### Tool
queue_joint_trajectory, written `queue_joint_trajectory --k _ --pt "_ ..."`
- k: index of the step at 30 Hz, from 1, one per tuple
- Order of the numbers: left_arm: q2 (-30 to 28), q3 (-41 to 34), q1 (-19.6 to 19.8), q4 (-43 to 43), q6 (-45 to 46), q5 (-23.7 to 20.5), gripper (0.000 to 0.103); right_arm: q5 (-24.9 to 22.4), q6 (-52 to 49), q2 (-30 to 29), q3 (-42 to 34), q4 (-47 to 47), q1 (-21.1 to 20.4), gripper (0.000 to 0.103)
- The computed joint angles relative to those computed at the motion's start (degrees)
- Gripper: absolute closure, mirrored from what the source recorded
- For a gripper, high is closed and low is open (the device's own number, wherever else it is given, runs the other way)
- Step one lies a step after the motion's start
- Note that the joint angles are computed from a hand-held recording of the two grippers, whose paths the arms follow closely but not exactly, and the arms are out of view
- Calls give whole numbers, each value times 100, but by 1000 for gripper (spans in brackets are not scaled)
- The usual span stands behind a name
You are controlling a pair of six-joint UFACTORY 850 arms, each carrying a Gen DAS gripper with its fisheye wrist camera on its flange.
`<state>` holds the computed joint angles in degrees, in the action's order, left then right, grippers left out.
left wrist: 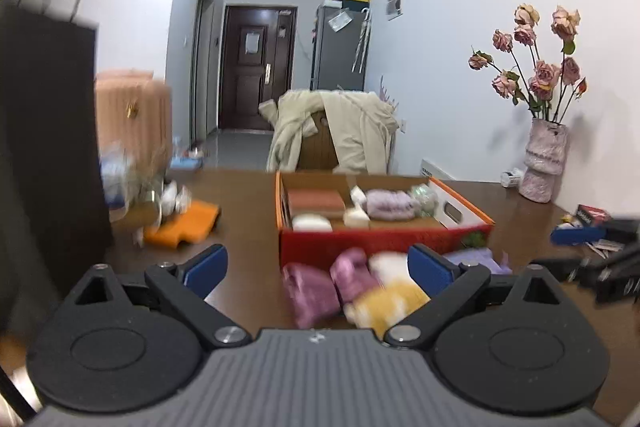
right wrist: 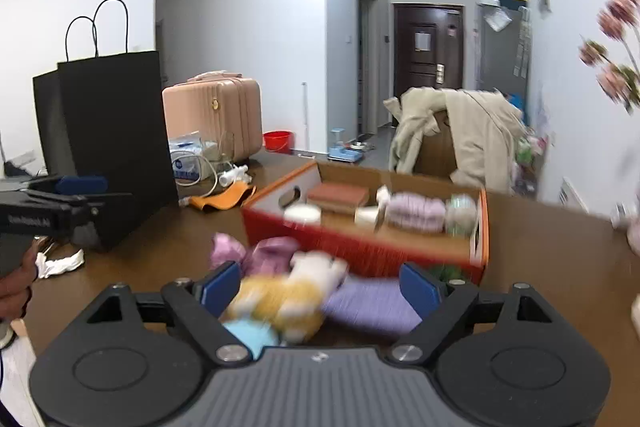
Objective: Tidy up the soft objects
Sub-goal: 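Withdraw both tools from the box back over the soft items, then grasp the yellow-and-white plush sheep with both grippers from either side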
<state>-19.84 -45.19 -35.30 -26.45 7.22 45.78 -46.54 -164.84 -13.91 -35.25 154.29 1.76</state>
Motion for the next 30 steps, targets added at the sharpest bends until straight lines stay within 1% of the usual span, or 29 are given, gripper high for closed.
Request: queue_joint_trajectory --k 2,4,7,9,14,15,17,19,20,21,22,24,27,28,30 --pt "46 288 -133 -27 -198 130 4 -419 200 -31 348 -30 9 17" --pt "37 476 -249 -67 -308 37 4 -635 503 -40 647 -110 16 17" --pt "-44 554 -263 59 -442 -77 4 -456 266 -2 854 115 152 17" --pt "-69 542 -266 42 -459 -74 4 -340 153 31 914 316 223 17" --pt "-133 476 -248 302 -632 -10 4 -435 368 -64 839 375 223 18" --pt "-175 450 -218 494 -755 15 5 -492 527 -131 768 298 195 19" --pt "-286 316 -137 882 -994 -29 6 -586 660 -302 597 245 174 23" --pt "-429 130 -29 1328 -1340 -115 15 -554 692 -506 365 280 210 38" --pt "-518 -3 34 1547 -1523 -193 17 -512 782 -620 217 216 217 41" --pt "-615 -156 99 1722 -1692 -301 23 -462 861 -703 100 167 220 45" --pt "-711 -307 158 1846 -1834 -422 28 -398 966 -792 -47 132 225 46" --pt "-947 -666 296 2168 -2150 -650 32 -369 1121 -965 -317 124 235 48" --pt "-1302 -1203 480 2646 -2665 -969 34 -348 1436 -1245 -767 -16 230 52" --pt "-1415 -1385 558 2905 -2957 -1118 35 -308 1575 -1356 -953 -100 226 53" --pt "-1651 -1705 704 3526 -3614 -1253 35 -184 1776 -1569 -1309 -194 238 54"
